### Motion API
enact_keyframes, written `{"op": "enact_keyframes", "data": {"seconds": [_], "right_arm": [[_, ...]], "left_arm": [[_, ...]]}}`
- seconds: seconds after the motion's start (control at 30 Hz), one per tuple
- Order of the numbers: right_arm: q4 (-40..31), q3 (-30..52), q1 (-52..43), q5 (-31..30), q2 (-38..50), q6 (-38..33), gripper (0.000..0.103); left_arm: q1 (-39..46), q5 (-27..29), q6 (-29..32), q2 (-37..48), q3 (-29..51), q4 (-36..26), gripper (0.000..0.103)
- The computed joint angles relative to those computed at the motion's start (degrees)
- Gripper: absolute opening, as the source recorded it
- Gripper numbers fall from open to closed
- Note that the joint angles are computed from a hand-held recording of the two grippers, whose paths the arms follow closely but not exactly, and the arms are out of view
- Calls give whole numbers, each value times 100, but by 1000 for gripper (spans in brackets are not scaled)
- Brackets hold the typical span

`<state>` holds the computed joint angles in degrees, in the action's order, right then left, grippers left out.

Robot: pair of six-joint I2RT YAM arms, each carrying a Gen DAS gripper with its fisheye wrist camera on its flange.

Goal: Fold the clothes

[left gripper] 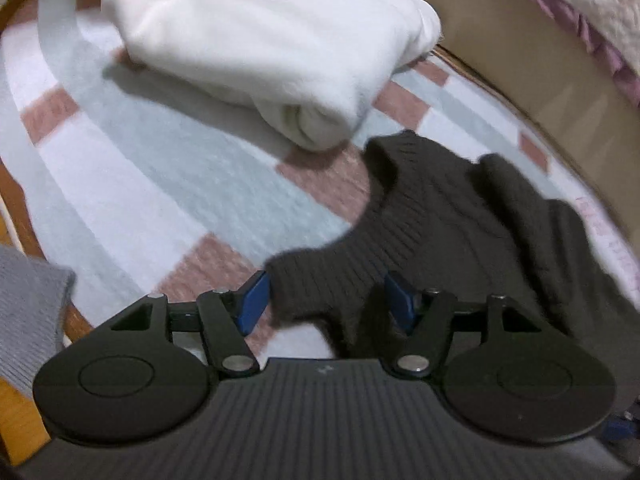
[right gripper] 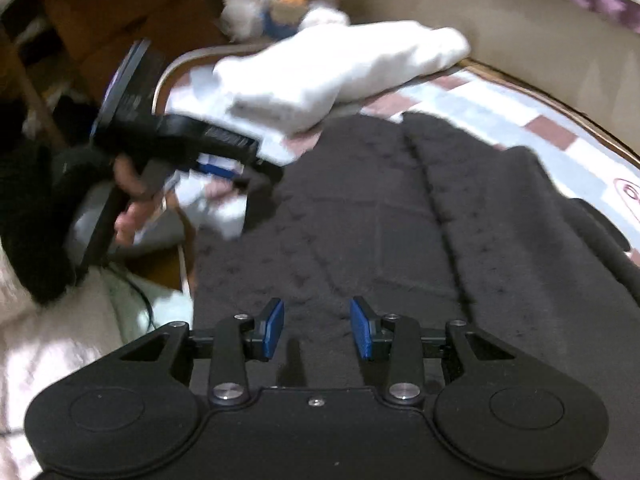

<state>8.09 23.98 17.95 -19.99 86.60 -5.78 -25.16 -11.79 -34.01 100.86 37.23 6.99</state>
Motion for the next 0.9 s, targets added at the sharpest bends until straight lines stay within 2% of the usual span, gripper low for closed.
{"op": "enact_keyframes", "data": {"seconds": [0.1,0.17,0.2,0.27,0.37,0.43,0.5,0.57,0.73,0.83,0.9], "right_arm": [[176,33,370,538,434,-45,42],[447,-170,349,469,482,-211,44],[559,-253,336,435,500,-254,44],[649,-331,299,376,471,-142,44],[769,-444,266,318,420,10,44],[771,-489,384,448,350,-1,45],[795,-535,427,496,290,11,46],[827,-536,249,282,312,108,47],[890,-726,-1320,-1121,170,917,51],[404,-1009,-1929,-969,-629,549,51],[39,-1146,-2485,-1131,-1082,306,51]], "left_arm": [[-261,-529,198,250,269,-146,70],[-223,-368,105,248,239,-80,72],[-204,-289,58,246,225,-48,76],[-164,-127,-35,246,193,25,78],[-373,-315,221,337,250,33,76],[-518,-401,514,427,280,168,67],[-510,-178,674,415,239,380,35],[-440,122,733,406,194,571,22],[-583,-76,899,417,172,713,18],[-662,-146,1021,302,41,946,17],[-718,-134,1086,138,-100,1204,16]]}}
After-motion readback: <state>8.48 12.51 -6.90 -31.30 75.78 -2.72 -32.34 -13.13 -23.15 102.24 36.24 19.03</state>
